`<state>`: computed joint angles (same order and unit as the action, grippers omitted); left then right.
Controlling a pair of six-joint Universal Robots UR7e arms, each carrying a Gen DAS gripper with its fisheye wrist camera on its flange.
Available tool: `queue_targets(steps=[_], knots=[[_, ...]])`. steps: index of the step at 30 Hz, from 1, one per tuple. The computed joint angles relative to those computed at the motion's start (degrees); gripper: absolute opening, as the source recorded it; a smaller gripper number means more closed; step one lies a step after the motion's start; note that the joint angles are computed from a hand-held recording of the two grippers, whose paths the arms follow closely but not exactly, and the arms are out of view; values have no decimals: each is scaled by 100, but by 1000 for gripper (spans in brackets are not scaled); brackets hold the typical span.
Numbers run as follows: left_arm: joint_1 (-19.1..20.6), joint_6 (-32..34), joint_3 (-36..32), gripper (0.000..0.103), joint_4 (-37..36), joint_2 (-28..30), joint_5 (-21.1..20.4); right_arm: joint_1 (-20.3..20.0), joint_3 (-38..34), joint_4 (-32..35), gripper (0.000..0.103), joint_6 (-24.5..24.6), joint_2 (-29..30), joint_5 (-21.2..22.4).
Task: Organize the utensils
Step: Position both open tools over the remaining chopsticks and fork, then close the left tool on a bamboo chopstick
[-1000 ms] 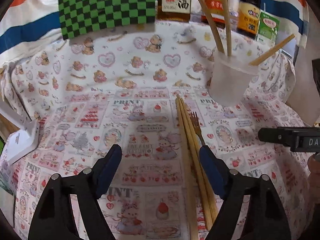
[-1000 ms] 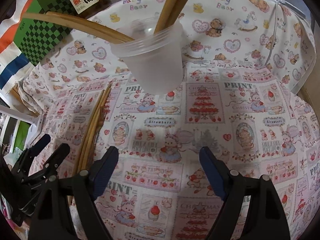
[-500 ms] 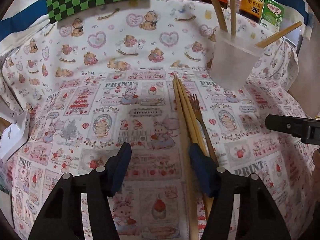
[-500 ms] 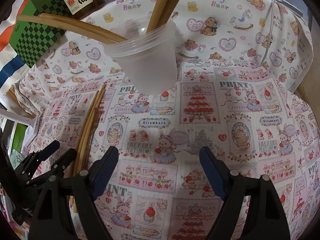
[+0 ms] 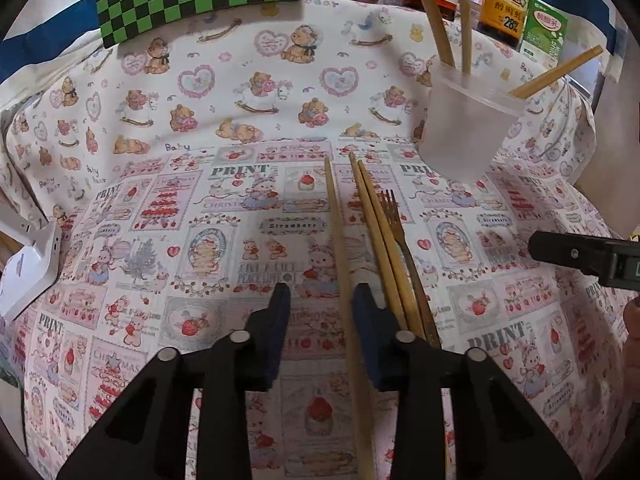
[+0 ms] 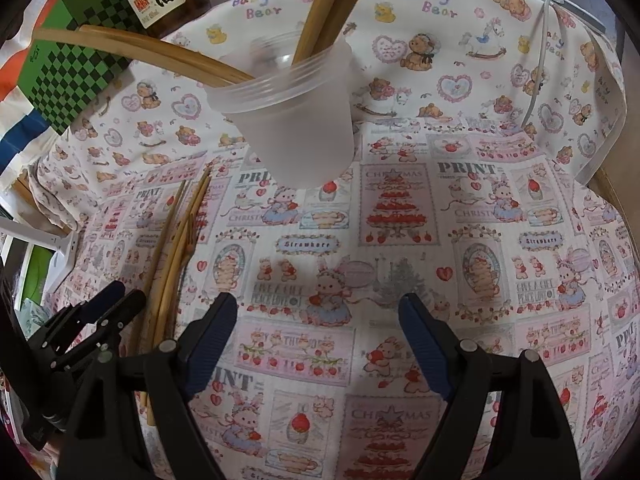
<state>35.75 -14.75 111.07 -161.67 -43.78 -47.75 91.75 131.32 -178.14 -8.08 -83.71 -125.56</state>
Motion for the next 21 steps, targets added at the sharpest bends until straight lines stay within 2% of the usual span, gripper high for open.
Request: queue_targets(steps=[4, 10, 13, 17, 19, 21], knots=[[-32, 50, 36, 12, -65, -11, -36, 2, -10, -27, 82, 21, 46, -53], [95, -139, 25, 6, -50, -72, -406, 23, -22, -74, 82, -37, 137, -114], [77, -185, 59, 6, -118, -71, -316, 55, 27, -241, 82, -116, 124, -71], [-46, 63, 272, 6, -887, -114, -152, 37, 90, -316, 82, -196, 17, 145], [-66, 133, 401, 6, -1381, -193, -229, -27, 142, -236, 81, -246, -116, 435], [-27, 136, 546, 6, -1975, -297, -434, -108, 181, -161, 77, -274, -231, 828]])
